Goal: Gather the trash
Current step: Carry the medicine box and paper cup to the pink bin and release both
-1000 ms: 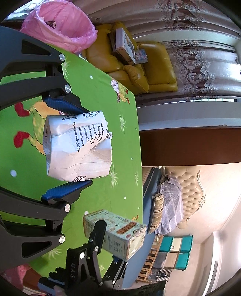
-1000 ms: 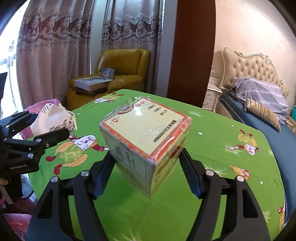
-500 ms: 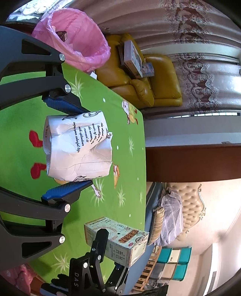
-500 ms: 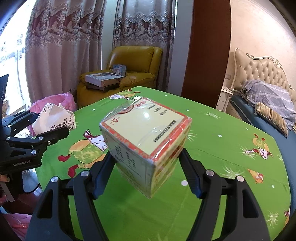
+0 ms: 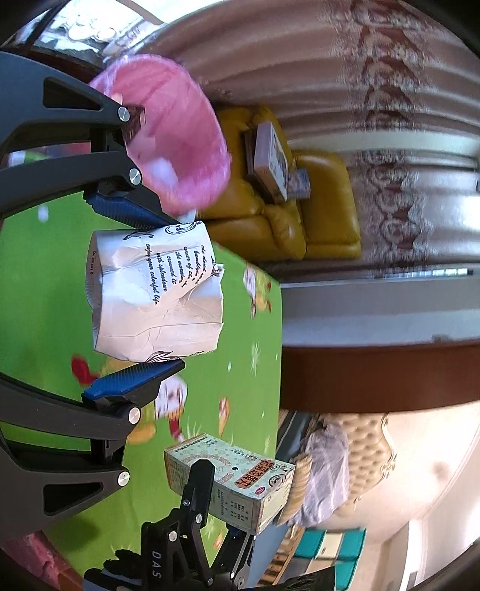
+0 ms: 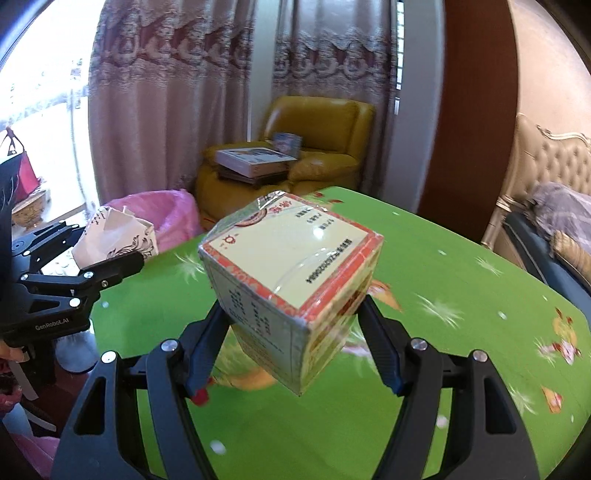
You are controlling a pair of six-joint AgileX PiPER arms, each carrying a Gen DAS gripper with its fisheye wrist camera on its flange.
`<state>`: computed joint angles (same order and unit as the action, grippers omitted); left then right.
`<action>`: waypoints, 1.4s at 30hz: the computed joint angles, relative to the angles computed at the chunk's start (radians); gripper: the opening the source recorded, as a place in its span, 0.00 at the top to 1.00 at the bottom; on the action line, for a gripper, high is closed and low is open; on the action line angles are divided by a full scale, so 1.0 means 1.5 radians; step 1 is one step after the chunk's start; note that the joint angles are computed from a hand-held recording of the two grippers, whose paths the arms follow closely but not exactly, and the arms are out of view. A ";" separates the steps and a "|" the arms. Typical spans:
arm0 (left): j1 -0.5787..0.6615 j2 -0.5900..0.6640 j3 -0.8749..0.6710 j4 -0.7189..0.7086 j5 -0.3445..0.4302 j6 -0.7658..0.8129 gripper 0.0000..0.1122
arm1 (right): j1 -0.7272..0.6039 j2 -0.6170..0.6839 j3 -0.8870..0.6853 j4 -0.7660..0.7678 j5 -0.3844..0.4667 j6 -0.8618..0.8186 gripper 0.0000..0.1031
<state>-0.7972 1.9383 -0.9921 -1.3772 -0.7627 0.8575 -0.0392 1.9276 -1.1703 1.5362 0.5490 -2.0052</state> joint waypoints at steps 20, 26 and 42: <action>0.242 -0.191 0.206 0.100 0.029 -0.075 0.44 | 0.216 0.177 -0.362 -0.245 0.054 0.321 0.33; 0.342 -0.193 0.190 0.179 0.099 -0.104 0.44 | 0.251 0.245 -0.476 -0.308 0.070 0.410 0.33; 0.493 -0.140 0.091 0.308 0.247 -0.172 0.44 | 0.322 0.363 -0.676 -0.418 0.100 0.554 0.33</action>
<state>-0.0582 1.7290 -0.8556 -0.9158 -0.3921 0.5992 0.4436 2.4725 -2.1850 0.9091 0.6989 -1.1739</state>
